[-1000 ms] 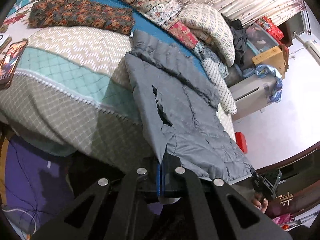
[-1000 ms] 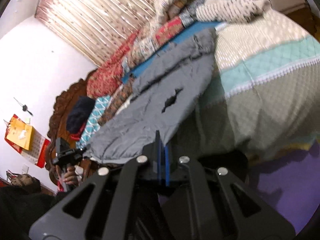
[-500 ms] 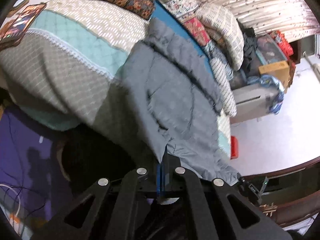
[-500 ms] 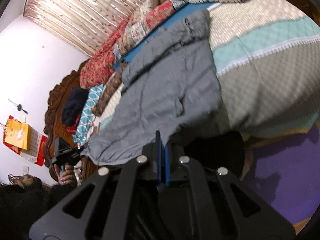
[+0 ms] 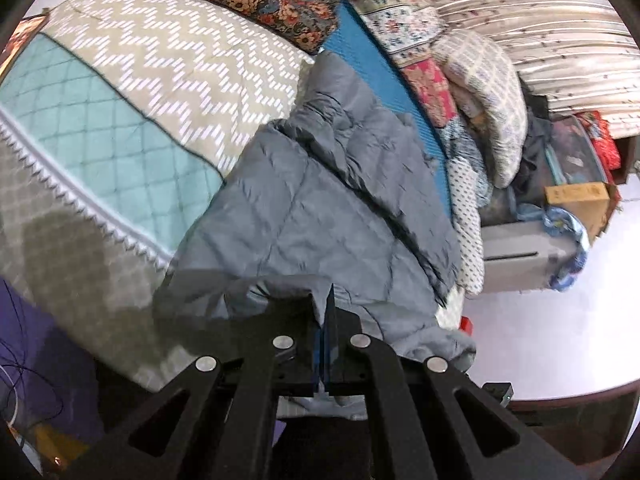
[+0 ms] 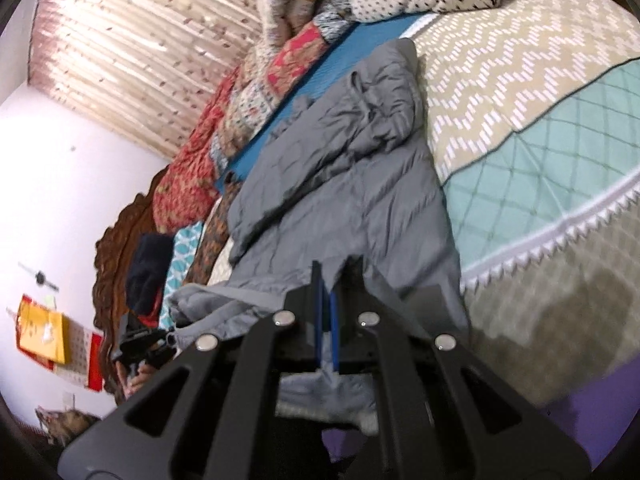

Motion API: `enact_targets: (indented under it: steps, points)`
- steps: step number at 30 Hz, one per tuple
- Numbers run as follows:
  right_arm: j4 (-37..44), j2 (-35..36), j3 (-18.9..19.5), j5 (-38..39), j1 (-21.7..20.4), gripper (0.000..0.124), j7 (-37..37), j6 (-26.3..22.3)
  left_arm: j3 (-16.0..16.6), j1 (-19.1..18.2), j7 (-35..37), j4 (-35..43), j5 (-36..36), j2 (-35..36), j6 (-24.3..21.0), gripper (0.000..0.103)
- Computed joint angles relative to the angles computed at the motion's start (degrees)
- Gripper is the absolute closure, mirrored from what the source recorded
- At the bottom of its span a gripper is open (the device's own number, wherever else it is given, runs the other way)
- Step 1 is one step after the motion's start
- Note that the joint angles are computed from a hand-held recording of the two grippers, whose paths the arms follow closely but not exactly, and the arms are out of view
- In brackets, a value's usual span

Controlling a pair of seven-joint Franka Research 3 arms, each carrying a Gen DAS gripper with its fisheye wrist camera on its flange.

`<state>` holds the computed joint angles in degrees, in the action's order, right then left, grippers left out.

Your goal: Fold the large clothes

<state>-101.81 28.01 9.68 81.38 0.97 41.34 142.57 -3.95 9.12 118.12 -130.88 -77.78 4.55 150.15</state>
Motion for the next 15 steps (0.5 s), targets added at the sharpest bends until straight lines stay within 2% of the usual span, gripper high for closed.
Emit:
enact_targets:
  steps: [9,10,12,13,14,15]
  points:
    - [19.03,14.57,0.67,-12.79,2.26,0.12,14.27,4.89,-2.27,2.26,-13.2,12.77,13.63,13.06,1.46,0.102]
    - [20.81,16.01,1.19,-13.31,2.2,0.117,15.28,5.87,-2.39,2.44,-15.61,14.39,16.01,14.72,1.29,0.102]
    - [22.72,17.84,2.77,-12.95,1.37,0.098,16.74,8.16,-2.74,3.14,-19.54,17.45,19.7,17.84,0.1,0.102]
    - [23.06,18.51,4.77,-10.34,-0.02,0.078,15.68,10.32,-3.22,3.63,-20.44,18.36,20.6,18.84,-0.07,0.102]
    - [22.86,18.72,6.98,-7.26,-1.56,0.067,13.59,12.8,-3.69,4.09,-21.4,19.45,21.57,19.98,-0.3,0.102]
    - [22.5,18.7,9.1,-3.38,-2.99,0.067,10.51,15.73,-4.26,4.69,-21.94,20.23,22.22,20.89,-0.5,0.102]
